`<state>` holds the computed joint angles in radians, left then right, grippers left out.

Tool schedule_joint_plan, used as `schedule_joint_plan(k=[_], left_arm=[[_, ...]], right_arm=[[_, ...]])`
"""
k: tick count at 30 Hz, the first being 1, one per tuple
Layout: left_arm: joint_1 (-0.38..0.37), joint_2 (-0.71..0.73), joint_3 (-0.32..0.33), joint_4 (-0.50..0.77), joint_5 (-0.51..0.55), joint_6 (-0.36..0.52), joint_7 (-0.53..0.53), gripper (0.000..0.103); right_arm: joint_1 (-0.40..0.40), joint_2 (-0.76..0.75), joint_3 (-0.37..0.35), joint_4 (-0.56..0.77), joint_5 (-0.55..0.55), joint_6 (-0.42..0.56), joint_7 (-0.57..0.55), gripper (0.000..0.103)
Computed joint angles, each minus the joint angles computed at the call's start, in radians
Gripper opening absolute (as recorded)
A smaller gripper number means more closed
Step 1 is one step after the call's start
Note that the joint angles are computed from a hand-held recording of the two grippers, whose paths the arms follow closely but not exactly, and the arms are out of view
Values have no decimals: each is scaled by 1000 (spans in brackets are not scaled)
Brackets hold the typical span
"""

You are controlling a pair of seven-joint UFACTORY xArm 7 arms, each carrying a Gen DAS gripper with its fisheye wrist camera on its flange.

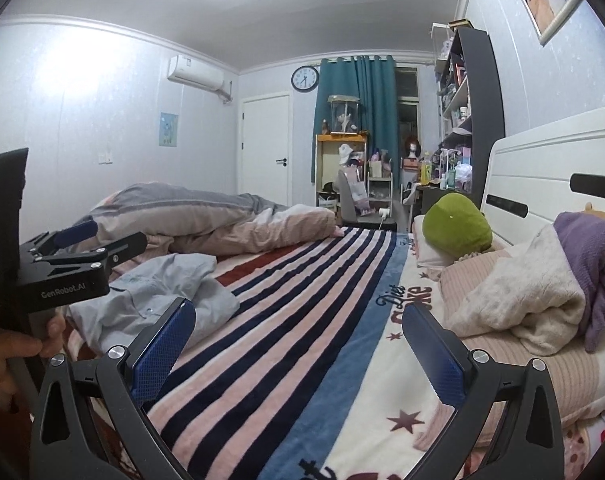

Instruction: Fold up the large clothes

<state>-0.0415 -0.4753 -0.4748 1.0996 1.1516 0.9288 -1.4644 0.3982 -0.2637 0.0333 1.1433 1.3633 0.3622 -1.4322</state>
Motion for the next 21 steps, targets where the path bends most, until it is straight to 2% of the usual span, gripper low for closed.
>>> schedule_joint_plan(k=[9, 21], left_arm=[[-1, 11, -8, 7, 11, 44, 4, 102], [-23, 19, 10, 5, 15, 40, -7, 102]], right_arm=[[0, -10, -4, -5, 9, 8, -1, 103], [1, -22, -9, -9, 0, 18, 15, 103]])
